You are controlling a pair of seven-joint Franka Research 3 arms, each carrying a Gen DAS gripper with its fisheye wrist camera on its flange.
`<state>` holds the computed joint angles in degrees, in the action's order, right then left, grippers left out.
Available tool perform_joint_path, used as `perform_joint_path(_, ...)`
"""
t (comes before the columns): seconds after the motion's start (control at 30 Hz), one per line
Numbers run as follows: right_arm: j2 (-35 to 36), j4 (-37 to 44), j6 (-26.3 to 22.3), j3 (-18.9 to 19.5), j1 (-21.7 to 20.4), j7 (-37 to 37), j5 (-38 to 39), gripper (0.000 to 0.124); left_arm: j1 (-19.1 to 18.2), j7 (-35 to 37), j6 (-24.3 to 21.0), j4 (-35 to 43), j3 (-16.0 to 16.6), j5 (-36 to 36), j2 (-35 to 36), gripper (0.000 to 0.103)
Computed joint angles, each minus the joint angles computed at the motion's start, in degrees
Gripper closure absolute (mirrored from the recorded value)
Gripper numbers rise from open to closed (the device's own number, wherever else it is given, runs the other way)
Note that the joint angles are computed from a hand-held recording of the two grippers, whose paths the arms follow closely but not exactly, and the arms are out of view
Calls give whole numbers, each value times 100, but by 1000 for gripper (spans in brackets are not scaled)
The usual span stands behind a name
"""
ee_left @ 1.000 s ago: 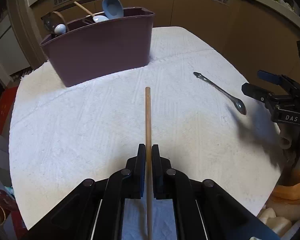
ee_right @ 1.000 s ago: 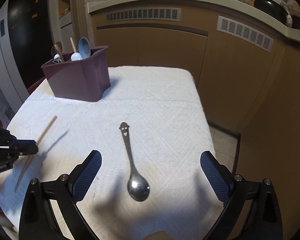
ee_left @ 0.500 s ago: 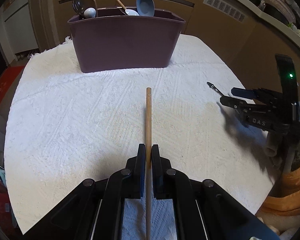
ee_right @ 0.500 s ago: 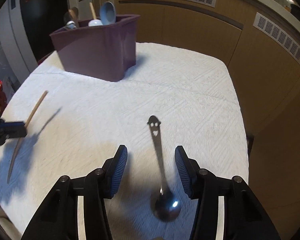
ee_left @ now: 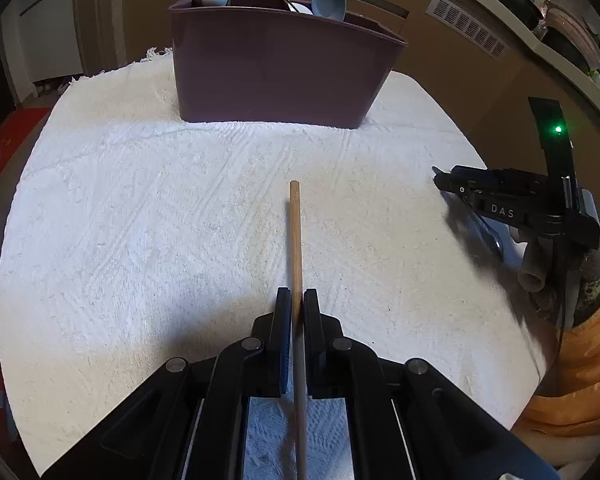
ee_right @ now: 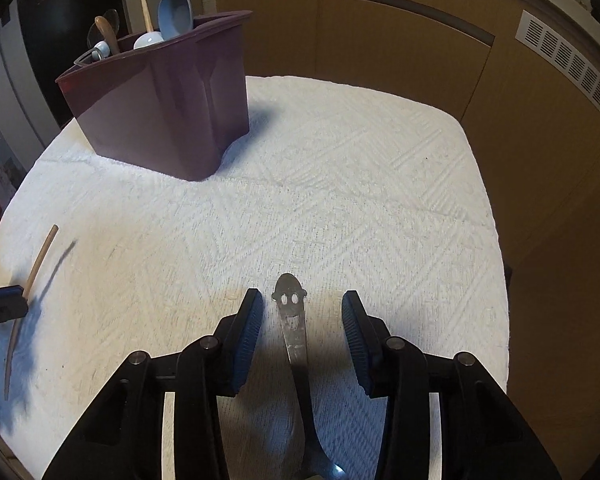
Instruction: Organize utensils
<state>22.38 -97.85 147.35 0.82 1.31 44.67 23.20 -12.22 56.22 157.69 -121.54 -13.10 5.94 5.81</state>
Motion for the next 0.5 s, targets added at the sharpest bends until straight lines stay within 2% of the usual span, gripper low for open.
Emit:
perform_joint_path(0.03,-33,-12,-93,33,-25,-72,29,98,-1,-9,5,-12,1,-2,-4,99)
perform_joint_path(0.1,-143,-163,-49,2,52,-62,-75,110,-1,-8,10,-33,-4,-25,-18,99)
perform_joint_path(0.17,-299,-415,124,-18,125,-94,-176,110,-1,-3,16,-58,-4,-33,-43,99)
perform_joint_path(0.3,-626,-723,-171,111,16,-450,221,110,-12,-18,38,-100,0,-17,-86,99)
perform_joint_path(0.5,-1208,-1228,-256,131,33,-1091,906,111,-43,-107,95,-142,4,92,-147,99)
